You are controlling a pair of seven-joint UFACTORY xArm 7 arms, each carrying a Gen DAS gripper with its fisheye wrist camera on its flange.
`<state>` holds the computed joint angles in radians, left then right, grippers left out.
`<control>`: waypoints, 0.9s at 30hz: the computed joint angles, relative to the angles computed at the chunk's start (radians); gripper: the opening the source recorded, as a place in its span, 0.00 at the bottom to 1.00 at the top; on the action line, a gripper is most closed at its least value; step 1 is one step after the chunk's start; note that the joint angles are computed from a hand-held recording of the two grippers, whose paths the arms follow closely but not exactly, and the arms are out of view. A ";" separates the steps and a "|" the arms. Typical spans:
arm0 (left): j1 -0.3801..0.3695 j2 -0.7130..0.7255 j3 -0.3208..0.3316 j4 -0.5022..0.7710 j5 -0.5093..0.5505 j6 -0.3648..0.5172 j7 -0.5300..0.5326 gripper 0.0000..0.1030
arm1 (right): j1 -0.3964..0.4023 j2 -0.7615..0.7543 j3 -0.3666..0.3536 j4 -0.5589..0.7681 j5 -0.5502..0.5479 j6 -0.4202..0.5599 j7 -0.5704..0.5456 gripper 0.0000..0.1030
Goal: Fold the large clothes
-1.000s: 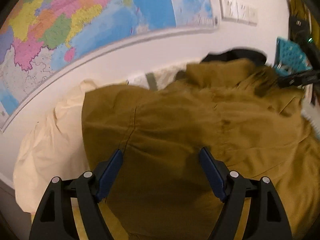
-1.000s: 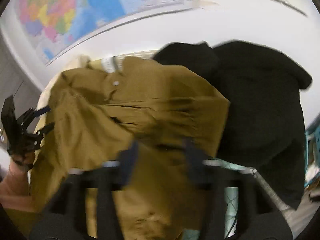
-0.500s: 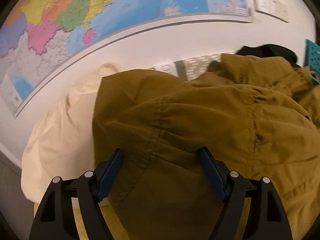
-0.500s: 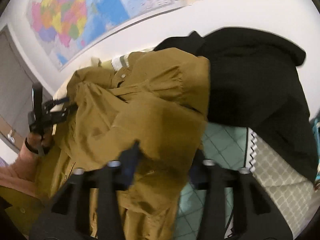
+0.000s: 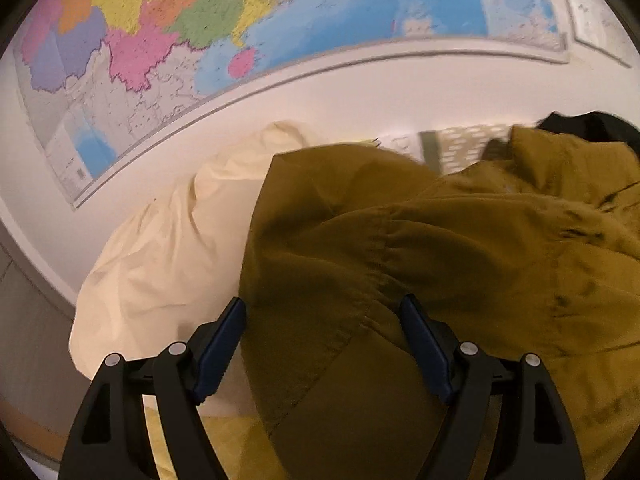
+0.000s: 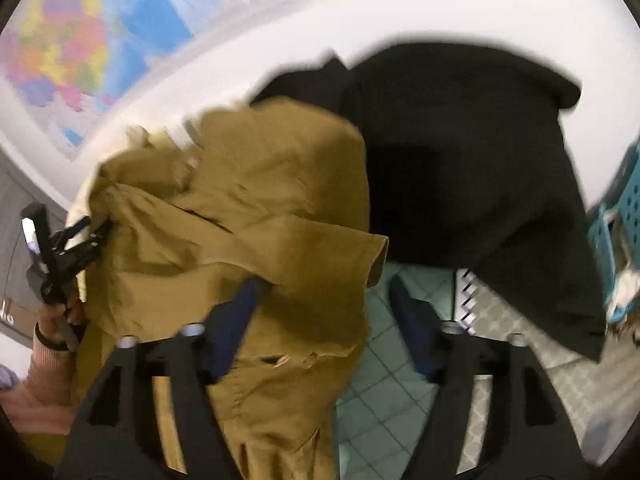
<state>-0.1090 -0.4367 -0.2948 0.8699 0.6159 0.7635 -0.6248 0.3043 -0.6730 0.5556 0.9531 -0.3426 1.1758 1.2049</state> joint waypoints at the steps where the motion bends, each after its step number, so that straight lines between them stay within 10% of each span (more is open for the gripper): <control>1: -0.019 -0.020 0.016 -0.009 -0.019 -0.028 0.026 0.75 | 0.006 -0.013 0.006 -0.003 -0.010 -0.007 -0.003 0.76; 7: -0.197 -0.028 0.123 -0.018 -0.292 -0.193 0.332 0.75 | 0.053 -0.018 -0.012 -0.075 0.038 -0.042 -0.041 0.73; 9: -0.197 -0.004 0.089 -0.009 -0.311 -0.206 0.378 0.75 | 0.064 -0.022 -0.021 -0.106 0.046 -0.071 -0.047 0.37; 12: -0.133 0.078 -0.016 0.036 -0.220 -0.171 0.335 0.75 | 0.075 -0.024 -0.019 -0.095 0.058 -0.075 -0.040 0.24; 16: -0.095 0.186 -0.055 0.103 -0.101 -0.075 0.176 0.75 | 0.085 -0.045 -0.020 -0.026 0.103 -0.034 -0.052 0.26; 20: -0.123 0.200 -0.008 0.091 -0.077 -0.075 0.120 0.77 | 0.059 0.008 -0.022 0.036 0.135 0.171 -0.061 0.52; 27: -0.154 0.155 0.015 0.047 -0.005 -0.132 0.049 0.77 | -0.006 -0.001 0.057 0.076 -0.046 0.008 -0.063 0.61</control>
<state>-0.2627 -0.2814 -0.2795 0.9173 0.6110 0.6313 -0.5762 0.2982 -0.6741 0.6124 1.0293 -0.3884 1.1836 1.1415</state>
